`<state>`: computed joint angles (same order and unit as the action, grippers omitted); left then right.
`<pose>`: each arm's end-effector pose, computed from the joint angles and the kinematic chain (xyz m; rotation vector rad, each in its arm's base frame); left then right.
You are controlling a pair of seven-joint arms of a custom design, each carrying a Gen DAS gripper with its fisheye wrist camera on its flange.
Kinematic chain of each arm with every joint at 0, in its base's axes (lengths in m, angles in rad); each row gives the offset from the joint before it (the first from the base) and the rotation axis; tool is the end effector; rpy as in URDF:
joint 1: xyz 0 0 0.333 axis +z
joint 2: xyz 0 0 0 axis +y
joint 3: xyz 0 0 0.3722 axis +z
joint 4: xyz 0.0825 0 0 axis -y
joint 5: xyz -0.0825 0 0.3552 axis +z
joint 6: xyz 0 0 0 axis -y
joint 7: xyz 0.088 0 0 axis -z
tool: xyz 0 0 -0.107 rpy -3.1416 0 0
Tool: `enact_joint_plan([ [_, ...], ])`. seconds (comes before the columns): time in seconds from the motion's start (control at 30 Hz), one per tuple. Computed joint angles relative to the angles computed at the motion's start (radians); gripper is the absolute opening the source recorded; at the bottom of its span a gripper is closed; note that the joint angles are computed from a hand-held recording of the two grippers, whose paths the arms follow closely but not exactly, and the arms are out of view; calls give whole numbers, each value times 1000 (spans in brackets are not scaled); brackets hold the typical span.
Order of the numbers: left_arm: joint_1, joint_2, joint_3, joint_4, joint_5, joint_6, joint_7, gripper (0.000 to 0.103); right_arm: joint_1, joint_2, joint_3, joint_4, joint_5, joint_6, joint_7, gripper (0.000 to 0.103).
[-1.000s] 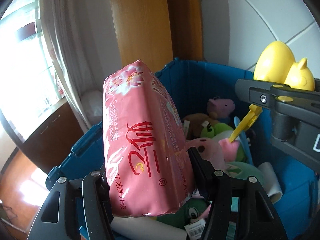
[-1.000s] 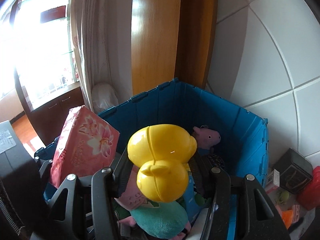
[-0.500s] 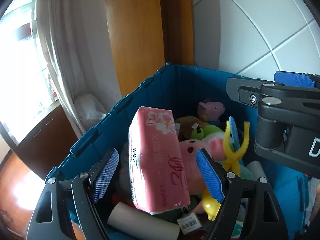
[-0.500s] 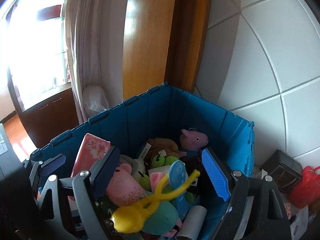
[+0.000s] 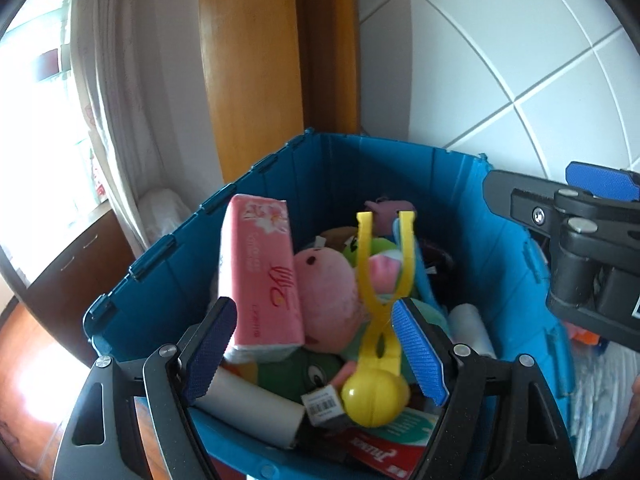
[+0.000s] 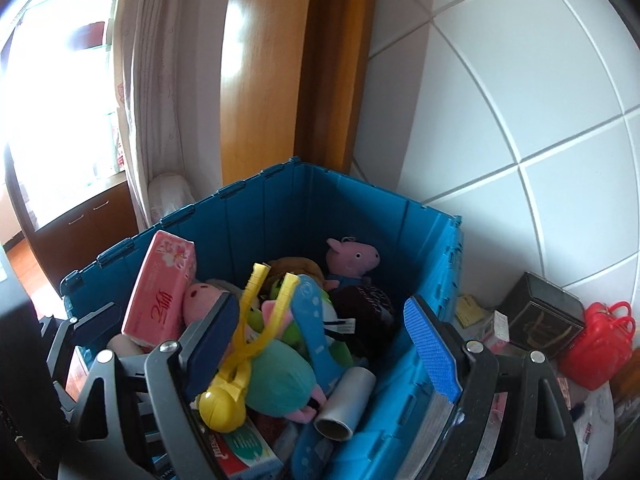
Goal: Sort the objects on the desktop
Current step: 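Withdraw both grippers from the bin back over the bed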
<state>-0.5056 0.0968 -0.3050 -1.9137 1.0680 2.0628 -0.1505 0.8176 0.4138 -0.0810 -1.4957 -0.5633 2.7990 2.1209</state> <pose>0.4372 -0.3828 0.5426 -1.9072 1.2652 -0.5847 0.5098 0.5144 0.5945 -2.0340 1.0031 -0.6796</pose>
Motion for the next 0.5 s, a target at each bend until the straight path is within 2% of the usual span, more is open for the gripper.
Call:
enact_joint_plan([
  [0.13,-29,36,-12,59,24,-15,16,80,2,-64,-24,-90,-50,17,59,85],
  [0.2,-31,41,-3,66,35,7,28,80,-9,-95,-28,-132,-84,21,98,85],
  [0.3,-50,76,0,115,48,10,49,80,-35,-145,-33,-199,-148,26,176,85],
  [0.5,-131,180,18,268,56,-21,96,80,-117,-234,-20,-320,-244,58,285,85],
])
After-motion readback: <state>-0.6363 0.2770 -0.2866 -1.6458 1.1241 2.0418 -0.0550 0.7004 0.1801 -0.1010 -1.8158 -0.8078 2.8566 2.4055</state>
